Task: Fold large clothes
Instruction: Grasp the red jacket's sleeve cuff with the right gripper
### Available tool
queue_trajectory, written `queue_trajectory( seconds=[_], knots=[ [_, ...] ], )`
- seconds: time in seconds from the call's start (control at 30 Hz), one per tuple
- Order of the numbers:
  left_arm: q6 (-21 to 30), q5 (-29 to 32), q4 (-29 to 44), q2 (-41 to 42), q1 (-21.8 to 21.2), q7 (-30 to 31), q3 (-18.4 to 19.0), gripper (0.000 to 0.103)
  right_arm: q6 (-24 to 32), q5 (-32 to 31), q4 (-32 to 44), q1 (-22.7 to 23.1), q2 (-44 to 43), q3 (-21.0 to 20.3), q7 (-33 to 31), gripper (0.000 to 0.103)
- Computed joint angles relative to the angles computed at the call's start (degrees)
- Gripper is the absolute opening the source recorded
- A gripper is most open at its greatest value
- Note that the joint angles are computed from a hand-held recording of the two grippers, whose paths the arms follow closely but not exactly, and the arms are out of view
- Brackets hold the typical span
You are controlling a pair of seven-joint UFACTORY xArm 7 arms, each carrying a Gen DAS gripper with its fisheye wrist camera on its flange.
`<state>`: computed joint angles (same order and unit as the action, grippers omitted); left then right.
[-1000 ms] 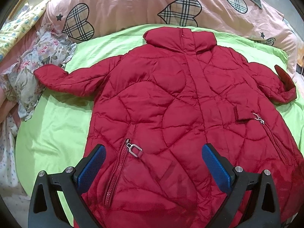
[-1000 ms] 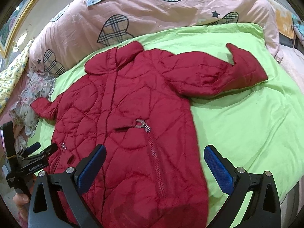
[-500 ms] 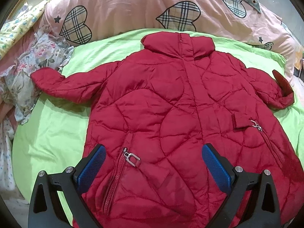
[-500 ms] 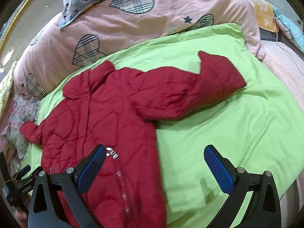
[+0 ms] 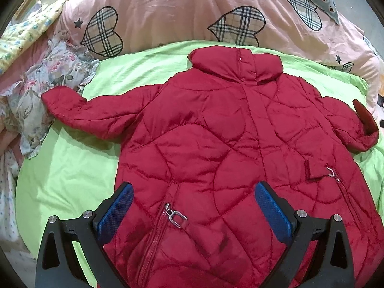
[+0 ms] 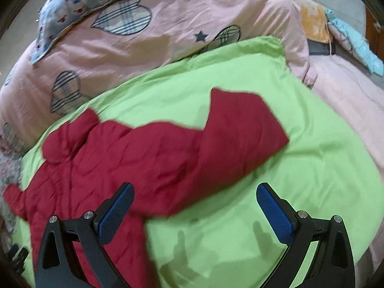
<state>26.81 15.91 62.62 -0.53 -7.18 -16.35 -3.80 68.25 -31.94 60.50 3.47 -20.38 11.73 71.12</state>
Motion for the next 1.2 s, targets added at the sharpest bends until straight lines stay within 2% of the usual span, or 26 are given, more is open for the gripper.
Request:
queue_trajectory(
  seconds=[0.17, 0.3, 0.4, 0.5, 0.53, 0.57, 0.63, 0.67, 0.73, 0.97, 1.2],
  knots=[
    [0.0, -3.5, 2.1, 1.9, 0.1, 2.8, 0.3, 0.102, 0.5, -2.6, 2.2, -2.3, 4.3, -2.4, -1.5, 0.101],
    [1.6, -10.0, 5.5, 4.5, 0.5, 7.9, 0.5, 0.102, 1.0, -3.0, 2.9, -3.1, 7.6, -4.5, -2.9, 0.098],
    [1.5, -7.6, 6.7, 5.7, 0.0, 6.8, 0.9, 0.102, 0.4, -2.4, 2.5, -3.6, 9.2, -6.4, -4.3, 0.095],
    [1.3, -5.4, 7.3, 6.6, -0.4, 5.9, 1.3, 0.102, -0.9, -2.8, 0.8, -4.1, 8.5, -7.3, -3.7, 0.073],
    [1.3, -5.2, 7.5, 6.9, -0.4, 5.7, 1.3, 0.102, -2.2, -2.6, -0.1, -4.2, 7.5, -7.5, -3.2, 0.061],
    [1.3, -5.2, 7.8, 7.4, -0.4, 5.7, 1.3, 0.102, -2.9, -2.7, -1.0, -4.3, 6.3, -7.3, -2.4, 0.055],
    [1.6, -5.4, 8.4, 8.2, -0.5, 5.7, 1.4, 0.102, -3.8, -2.9, -1.5, -4.5, 5.3, -6.6, -1.6, 0.028],
    [1.8, -5.5, 8.6, 8.6, -0.6, 5.7, 1.4, 0.102, -4.3, -2.8, -1.8, -4.4, 4.6, -6.3, -1.2, 0.018],
    [2.3, -5.9, 9.2, 9.3, -0.6, 5.8, 1.4, 0.102, -5.4, -2.7, -2.0, -4.4, 3.9, -5.7, -1.1, 0.015],
    [1.4, -8.3, 8.8, 9.6, -0.2, 7.4, 1.4, 0.102, -14.5, -0.9, -3.4, -3.3, 1.6, -3.5, -0.6, 0.013],
    [2.1, -14.0, 8.6, 9.8, 1.2, 11.9, 0.8, 0.102, -23.9, -1.2, 1.7, 0.8, 7.4, 0.2, -2.4, 0.013]
  ],
)
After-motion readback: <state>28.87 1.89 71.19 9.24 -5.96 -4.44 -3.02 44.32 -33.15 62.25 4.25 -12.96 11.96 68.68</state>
